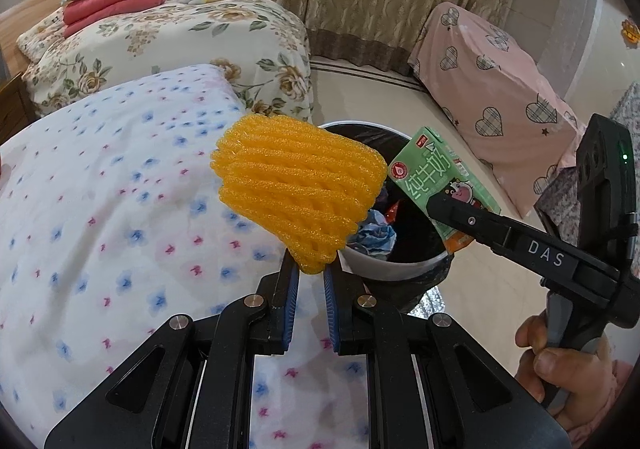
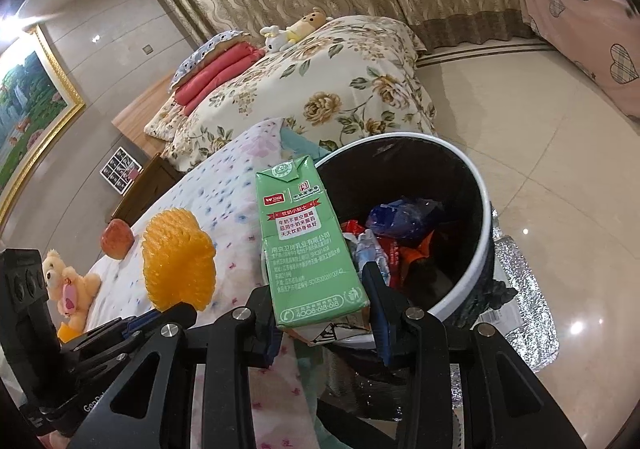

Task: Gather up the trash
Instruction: 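Lower the foam net and milk carton into the bin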

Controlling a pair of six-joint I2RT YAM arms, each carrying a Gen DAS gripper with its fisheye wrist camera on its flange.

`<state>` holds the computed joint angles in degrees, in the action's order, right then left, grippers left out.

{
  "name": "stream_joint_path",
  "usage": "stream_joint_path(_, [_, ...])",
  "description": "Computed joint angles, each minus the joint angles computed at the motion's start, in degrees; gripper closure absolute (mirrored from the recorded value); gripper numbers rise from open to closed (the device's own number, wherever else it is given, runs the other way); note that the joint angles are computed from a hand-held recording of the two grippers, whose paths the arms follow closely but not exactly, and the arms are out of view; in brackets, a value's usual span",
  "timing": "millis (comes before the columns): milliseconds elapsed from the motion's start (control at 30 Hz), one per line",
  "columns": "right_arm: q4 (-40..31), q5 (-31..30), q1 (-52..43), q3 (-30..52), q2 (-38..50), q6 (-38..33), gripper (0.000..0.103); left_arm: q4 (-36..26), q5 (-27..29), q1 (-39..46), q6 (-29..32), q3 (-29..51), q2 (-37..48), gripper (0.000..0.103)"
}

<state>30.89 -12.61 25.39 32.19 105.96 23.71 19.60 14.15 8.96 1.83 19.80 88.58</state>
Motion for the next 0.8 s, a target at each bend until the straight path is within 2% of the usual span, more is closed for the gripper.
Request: stream_joint_path(800, [-0.21, -1.93, -5.15, 0.1, 0.14, -0.45, 0.067, -0.44, -5.1, -8.53, -2.32, 3.81, 3.05, 0.091])
